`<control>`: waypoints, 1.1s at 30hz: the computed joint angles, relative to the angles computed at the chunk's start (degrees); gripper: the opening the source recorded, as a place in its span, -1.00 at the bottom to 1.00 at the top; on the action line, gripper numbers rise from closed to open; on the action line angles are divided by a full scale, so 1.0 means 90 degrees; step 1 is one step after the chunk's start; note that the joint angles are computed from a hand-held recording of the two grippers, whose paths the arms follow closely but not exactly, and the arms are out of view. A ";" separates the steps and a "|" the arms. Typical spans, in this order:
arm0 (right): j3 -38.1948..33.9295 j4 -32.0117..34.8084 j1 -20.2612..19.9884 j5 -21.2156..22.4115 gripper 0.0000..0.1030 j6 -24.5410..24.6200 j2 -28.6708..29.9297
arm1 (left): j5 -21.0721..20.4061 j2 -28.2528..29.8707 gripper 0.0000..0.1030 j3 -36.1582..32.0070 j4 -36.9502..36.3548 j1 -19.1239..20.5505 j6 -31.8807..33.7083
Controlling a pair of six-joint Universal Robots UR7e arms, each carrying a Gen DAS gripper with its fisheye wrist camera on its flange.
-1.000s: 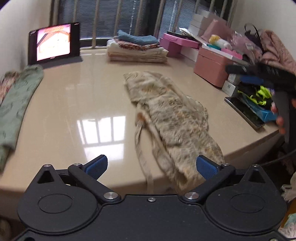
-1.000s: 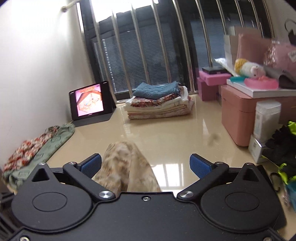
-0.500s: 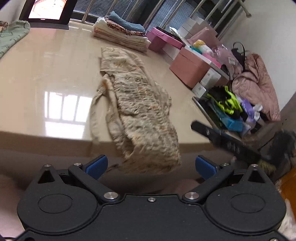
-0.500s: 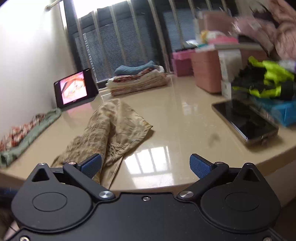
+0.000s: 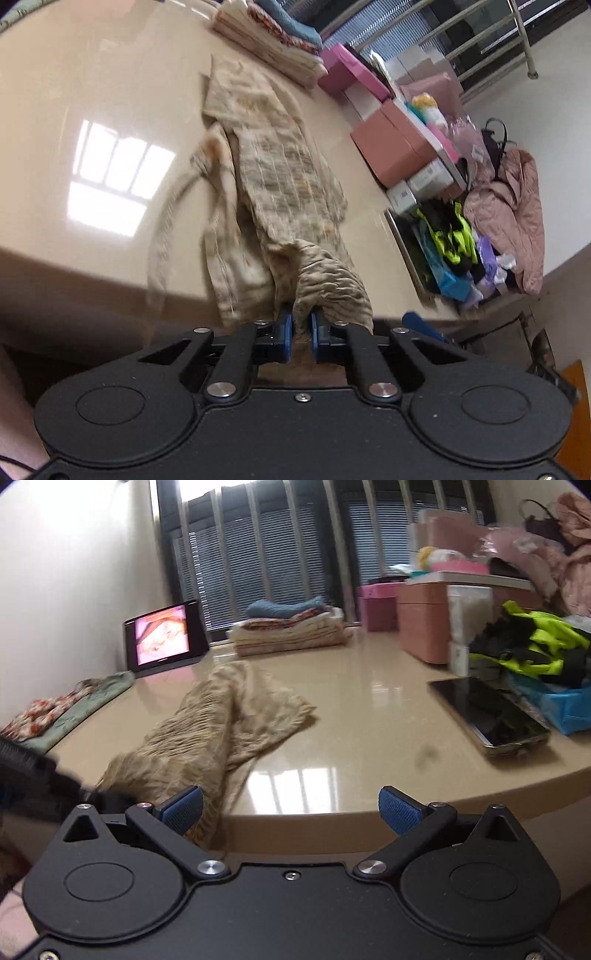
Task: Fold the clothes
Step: 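Grasp the garment with the right gripper while the left gripper releases it, lift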
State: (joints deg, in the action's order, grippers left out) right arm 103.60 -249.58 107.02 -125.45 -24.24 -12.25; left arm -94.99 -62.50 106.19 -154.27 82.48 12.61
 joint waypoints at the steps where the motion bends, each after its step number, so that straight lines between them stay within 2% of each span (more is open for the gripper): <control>1: 0.0020 0.0001 0.0002 0.0164 0.99 -0.0097 0.0003 | 0.0008 0.0007 -0.81 -0.0019 -0.0063 -0.0006 -0.0013; 4: -0.0033 0.0069 0.0088 0.0464 0.99 -0.0696 0.0056 | 0.0025 0.0013 -0.81 -0.0047 -0.0242 -0.0020 -0.0001; 8: -0.0467 0.0486 0.0314 0.0233 0.96 -0.1648 0.0279 | -0.0049 0.0001 -0.81 -0.0093 -0.0326 -0.0007 0.0030; 9: -0.0663 0.0581 0.0367 0.0102 0.87 -0.1918 0.0380 | -0.0077 0.0002 -0.81 -0.0112 -0.0329 0.0000 0.0033; 10: -0.0858 0.0695 0.0410 -0.0018 0.60 -0.2143 0.0463 | -0.0124 0.0006 -0.81 -0.0125 -0.0339 0.0014 0.0034; 11: -0.1048 0.0824 0.0450 -0.0130 0.42 -0.2330 0.0533 | -0.0136 -0.0005 -0.81 -0.0122 -0.0364 0.0022 0.0042; 12: -0.1156 0.1030 0.0476 -0.0166 0.02 -0.2345 0.0531 | -0.0128 -0.0022 -0.81 -0.0110 -0.0413 0.0028 0.0067; 13: -0.1199 0.1300 0.0490 -0.0140 -0.45 -0.2221 0.0471 | -0.0118 -0.0039 -0.81 -0.0098 -0.0463 0.0034 0.0090; 14: -0.1245 0.1571 0.0503 -0.0111 -0.66 -0.2099 0.0411 | -0.0051 -0.0071 -0.80 -0.0085 -0.0550 0.0035 0.0008; 15: -0.1260 0.1787 0.0503 -0.0023 -0.75 -0.1951 0.0339 | 0.0018 -0.0101 -0.80 -0.0073 -0.0634 0.0036 -0.0074; 17: -0.1122 0.2186 0.0455 0.0407 -0.78 -0.1474 0.0076 | 0.0210 -0.0181 -0.68 -0.0057 -0.0847 0.0040 -0.0314; 18: -0.1045 0.2401 0.0425 0.0659 -0.79 -0.1163 -0.0079 | 0.0239 -0.0244 -0.28 -0.0068 -0.0935 0.0074 -0.0420; 19: -0.0990 0.2613 0.0396 0.0919 -0.80 -0.0842 -0.0238 | 0.0314 -0.0319 0.31 -0.0022 -0.1153 0.0098 -0.0467; 21: -0.0983 0.2971 0.0357 0.1392 -0.80 -0.0357 -0.0504 | 0.0462 -0.0456 0.77 0.0051 -0.1580 0.0149 -0.0547; 23: -0.1214 0.3323 0.0372 0.1663 -0.81 -0.0117 -0.0655 | 0.0527 -0.0602 0.79 0.0125 -0.1930 0.0197 -0.0167; 25: -0.1572 0.3782 0.0393 0.1907 -0.81 0.0100 -0.0754 | 0.0854 -0.0742 0.99 0.0215 -0.2167 0.0173 0.0197; 26: -0.1768 0.4089 0.0389 0.2084 -0.81 0.0302 -0.0804 | 0.1029 -0.0802 1.00 0.0274 -0.2314 0.0157 0.0370; 29: -0.2637 0.5413 0.0262 0.2921 -0.81 0.1403 -0.0811 | 0.1087 -0.0955 1.00 0.0319 -0.2248 0.0234 0.0634; 31: -0.3626 0.6001 0.0313 0.2749 -0.80 0.1632 -0.0414 | 0.1143 -0.1022 1.00 0.0278 -0.1999 0.0287 0.0561; 33: -0.4662 0.6554 0.0375 0.2284 -0.65 0.1893 0.0093 | 0.1222 -0.1083 1.00 0.0228 -0.1734 0.0350 0.0533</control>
